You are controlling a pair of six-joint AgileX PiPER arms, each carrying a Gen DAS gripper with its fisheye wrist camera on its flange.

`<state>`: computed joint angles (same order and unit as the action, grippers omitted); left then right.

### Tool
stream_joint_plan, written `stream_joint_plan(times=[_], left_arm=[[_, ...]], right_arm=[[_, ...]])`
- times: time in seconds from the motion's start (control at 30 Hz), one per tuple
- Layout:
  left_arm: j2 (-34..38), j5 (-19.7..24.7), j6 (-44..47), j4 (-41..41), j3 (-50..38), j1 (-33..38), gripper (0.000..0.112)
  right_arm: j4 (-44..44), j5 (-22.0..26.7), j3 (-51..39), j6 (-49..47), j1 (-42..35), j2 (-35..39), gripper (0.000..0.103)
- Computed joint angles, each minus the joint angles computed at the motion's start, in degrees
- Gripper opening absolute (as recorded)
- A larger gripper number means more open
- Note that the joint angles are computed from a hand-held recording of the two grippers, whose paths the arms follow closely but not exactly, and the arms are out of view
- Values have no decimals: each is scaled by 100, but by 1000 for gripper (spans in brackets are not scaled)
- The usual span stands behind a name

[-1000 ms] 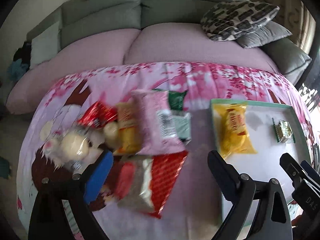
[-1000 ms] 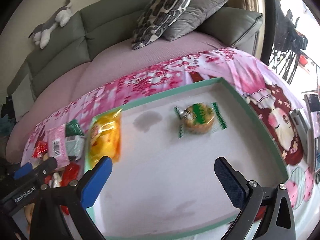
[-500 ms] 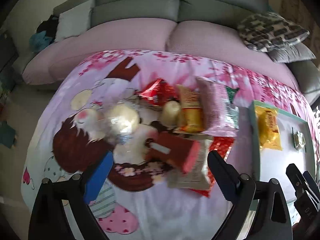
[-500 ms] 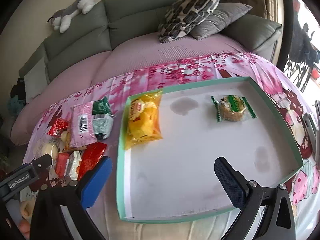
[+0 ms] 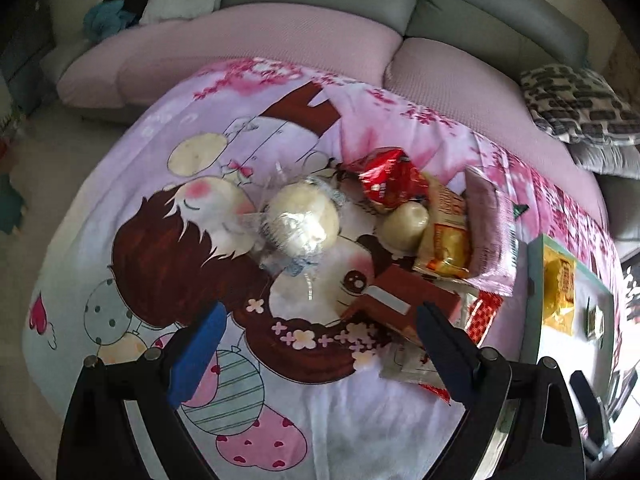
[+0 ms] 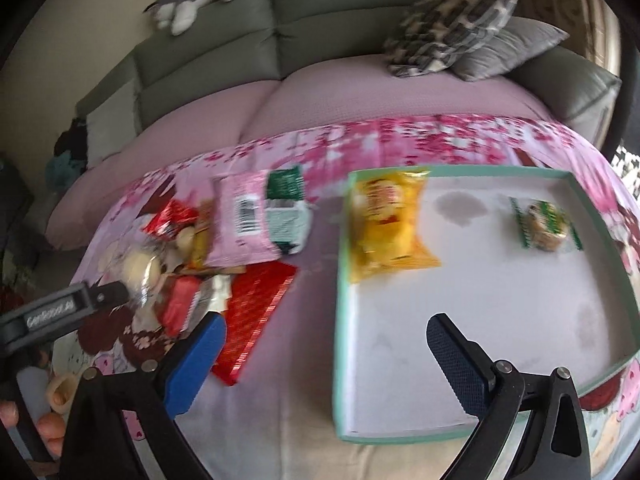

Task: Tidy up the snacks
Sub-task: 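Move both tools back over the snack pile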

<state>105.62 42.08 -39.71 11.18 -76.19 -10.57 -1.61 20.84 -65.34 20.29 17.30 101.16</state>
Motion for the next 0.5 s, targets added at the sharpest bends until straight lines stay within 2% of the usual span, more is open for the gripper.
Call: stream_joint_plan(times=[0.37,0.5], left_arm=[[363,127,546,-674,-288,314,95],[507,55,1162,-1342,-486,323,95]], right_arm=[[13,345,-772,-244,478,732,100],[79,402,-950,-315,464,901,99]])
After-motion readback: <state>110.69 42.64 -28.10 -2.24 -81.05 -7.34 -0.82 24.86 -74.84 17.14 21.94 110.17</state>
